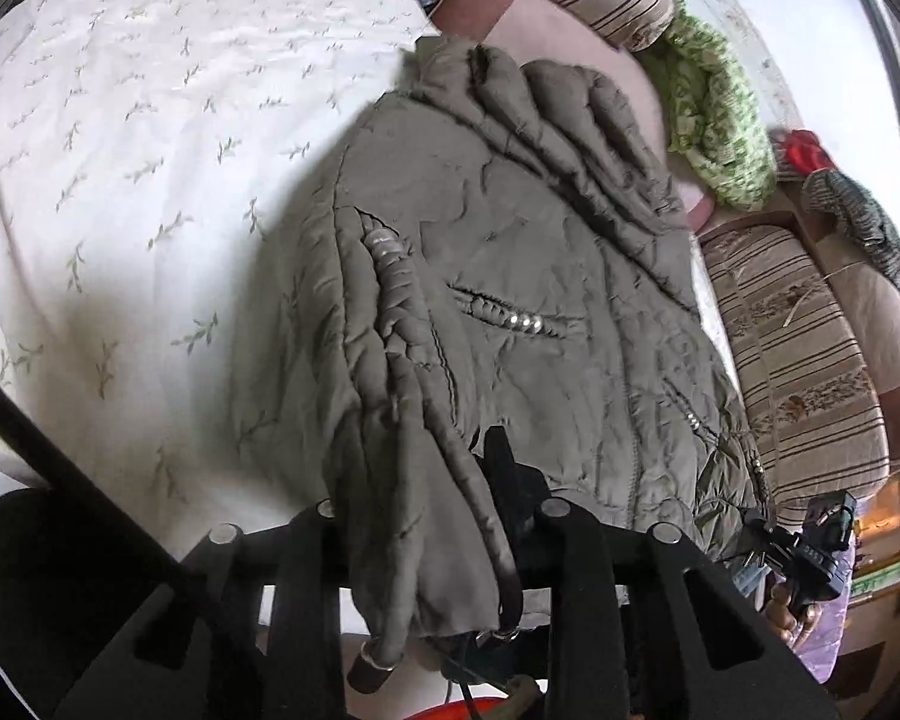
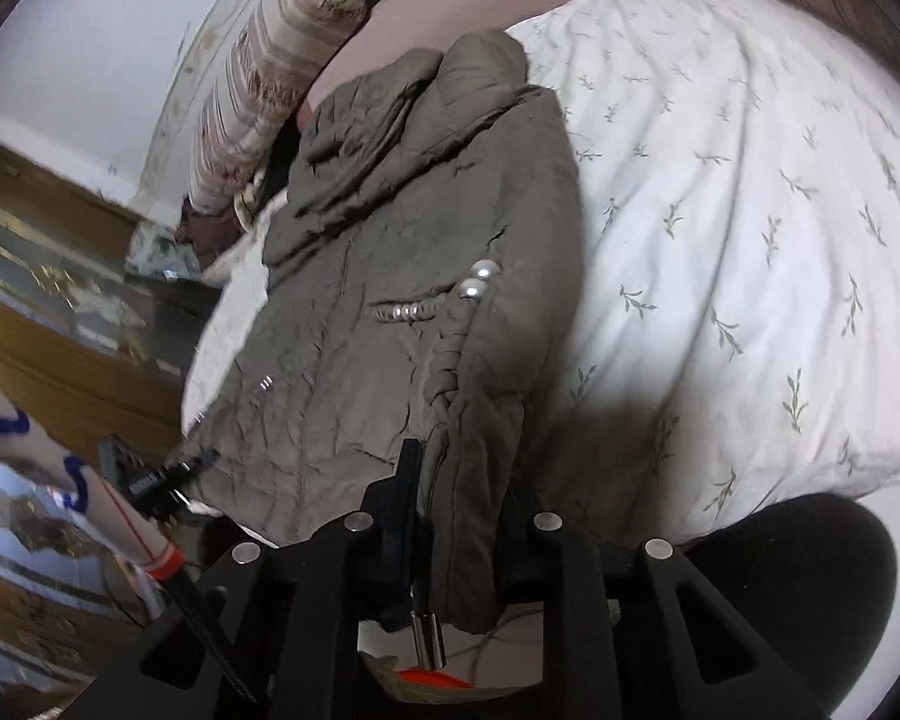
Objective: Fold large clothes
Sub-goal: 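Lift the hem with both tools and fold it up toward the collar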
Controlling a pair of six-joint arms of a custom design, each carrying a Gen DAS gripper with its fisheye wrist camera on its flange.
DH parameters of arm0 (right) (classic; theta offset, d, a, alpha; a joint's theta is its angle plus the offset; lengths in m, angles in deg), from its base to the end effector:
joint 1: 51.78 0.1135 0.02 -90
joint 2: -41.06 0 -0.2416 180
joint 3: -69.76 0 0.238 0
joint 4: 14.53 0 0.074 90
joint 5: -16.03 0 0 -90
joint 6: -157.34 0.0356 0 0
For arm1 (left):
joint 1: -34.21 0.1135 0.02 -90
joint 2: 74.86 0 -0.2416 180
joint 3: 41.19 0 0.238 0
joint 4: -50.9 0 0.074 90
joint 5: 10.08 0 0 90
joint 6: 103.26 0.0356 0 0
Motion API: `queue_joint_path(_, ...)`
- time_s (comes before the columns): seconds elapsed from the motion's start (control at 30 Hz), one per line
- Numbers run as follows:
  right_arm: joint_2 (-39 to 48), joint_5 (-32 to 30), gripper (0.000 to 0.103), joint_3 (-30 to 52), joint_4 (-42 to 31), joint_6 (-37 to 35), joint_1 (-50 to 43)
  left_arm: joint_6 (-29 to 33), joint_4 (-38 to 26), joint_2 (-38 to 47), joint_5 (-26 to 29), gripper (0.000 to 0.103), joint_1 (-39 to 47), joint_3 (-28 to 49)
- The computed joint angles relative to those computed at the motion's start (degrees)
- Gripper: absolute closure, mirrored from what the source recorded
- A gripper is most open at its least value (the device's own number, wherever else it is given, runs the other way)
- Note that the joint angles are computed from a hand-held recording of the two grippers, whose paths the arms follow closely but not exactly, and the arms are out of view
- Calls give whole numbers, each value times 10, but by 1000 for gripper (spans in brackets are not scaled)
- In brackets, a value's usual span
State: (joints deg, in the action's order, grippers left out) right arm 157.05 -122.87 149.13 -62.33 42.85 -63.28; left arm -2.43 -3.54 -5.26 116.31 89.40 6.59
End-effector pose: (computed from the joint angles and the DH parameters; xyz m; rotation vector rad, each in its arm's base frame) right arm 0.3252 -0.0388 0.0918 -0.3491 2.5606 1.0783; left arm 0.1207 0.1366 0.1518 -0.8689 2.3988 -0.5353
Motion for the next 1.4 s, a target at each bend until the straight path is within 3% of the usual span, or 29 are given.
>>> queue_joint_path(0.03,3,8,74,-5,11,8,4,-10,14,9,-6,75,-11,-6)
queue_joint_path(0.13,12,42,69,-26,57,33,11,-23,51,40,-11,58,-23,-22)
queue_joint_path(0.27,46,39,68,-28,88,60,6,-58,111,99,-6,57,-29,-46)
queue_joint_path(0.3,53,35,68,-27,90,68,3,-59,112,90,-9,62,-27,-52)
queue_joint_path(0.37,59,32,76,-22,90,81,1,-57,92,88,1,80,-24,-42)
queue_joint_path(0.47,41,16,86,-15,60,71,-7,-71,54,48,12,85,-22,-28)
queue_joint_path(0.57,-8,-15,88,-24,30,44,-23,-74,-6,-31,22,87,-17,-10)
queue_joint_path(0.77,-69,-81,89,0,-98,-52,-66,-6,-147,-130,51,87,39,32)
queue_joint_path(0.97,-88,-69,89,20,-111,-25,-47,-76,-116,-138,14,87,-24,52)
queue_joint_path(1.13,-102,-63,89,97,-81,66,1,-142,-65,-65,10,87,-71,146)
queue_joint_path(1.27,-79,-39,89,197,-4,193,56,-211,-4,24,-68,87,-156,268)
queue_joint_path(1.4,15,10,88,382,6,284,108,-236,3,156,-171,87,-233,436)
